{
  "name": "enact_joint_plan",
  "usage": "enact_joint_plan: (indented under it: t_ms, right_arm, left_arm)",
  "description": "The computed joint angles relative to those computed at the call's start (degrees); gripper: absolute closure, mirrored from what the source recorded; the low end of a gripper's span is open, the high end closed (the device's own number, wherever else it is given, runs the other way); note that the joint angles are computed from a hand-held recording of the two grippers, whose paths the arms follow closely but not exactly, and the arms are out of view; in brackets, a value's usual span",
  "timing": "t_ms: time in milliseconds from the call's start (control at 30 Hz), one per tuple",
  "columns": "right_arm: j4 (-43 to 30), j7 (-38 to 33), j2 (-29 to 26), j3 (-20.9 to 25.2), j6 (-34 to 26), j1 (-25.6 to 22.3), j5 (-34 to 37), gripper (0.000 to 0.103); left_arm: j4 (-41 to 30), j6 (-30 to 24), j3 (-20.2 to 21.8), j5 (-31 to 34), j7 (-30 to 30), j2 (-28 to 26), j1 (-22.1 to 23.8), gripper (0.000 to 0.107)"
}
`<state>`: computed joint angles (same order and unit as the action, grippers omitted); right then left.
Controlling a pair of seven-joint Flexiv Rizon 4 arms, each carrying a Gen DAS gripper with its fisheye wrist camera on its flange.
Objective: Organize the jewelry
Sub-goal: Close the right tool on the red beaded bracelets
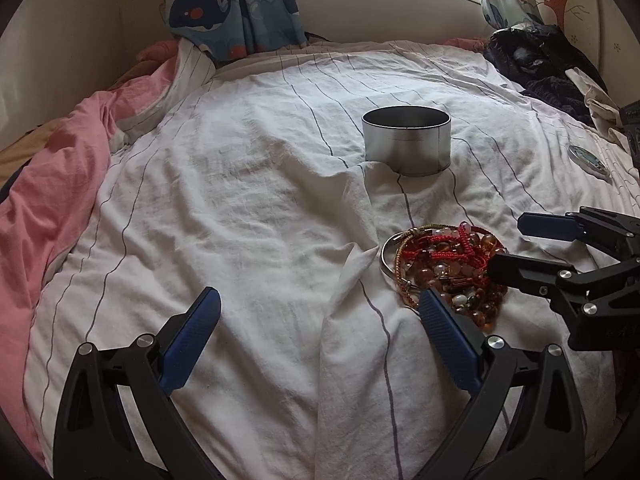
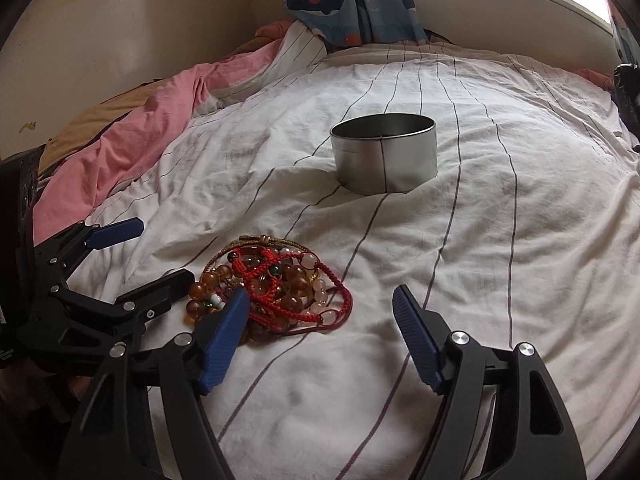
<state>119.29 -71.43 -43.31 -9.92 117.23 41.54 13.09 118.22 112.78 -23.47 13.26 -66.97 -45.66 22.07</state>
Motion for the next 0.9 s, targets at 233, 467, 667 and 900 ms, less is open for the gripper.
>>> enact_joint_plan:
  t_ms: [233,467,667,900]
  right_arm:
    - [0.14,1.34,0.12,5.50,1.28,-5.82,-3.45,0.067]
    - [1.13,4.43,0.11,3.60,4.07,-4.16,2.38,0.079]
    - [0.92,3.43,0.17,3.57,2.98,-4.01,0.94,0.079]
    - [0.90,3.00,-0.20,6.97,6.77,-7.34,-2.22,0.048]
  left_arm:
    - [-0.31,0.14,1.74,-0.59,0.31,0.29,-1.93,0.011]
    - [-0.41,0.10,1.97,-0.87,0.31,0.30,-2.26,0.011]
    - [-0.42,0.09,2.07,-1.00,0.33,0.30,-2.40,0.011]
    - [-0.42,0.01,2.05,-1.06,0.32,0.31,-2.41,0.011]
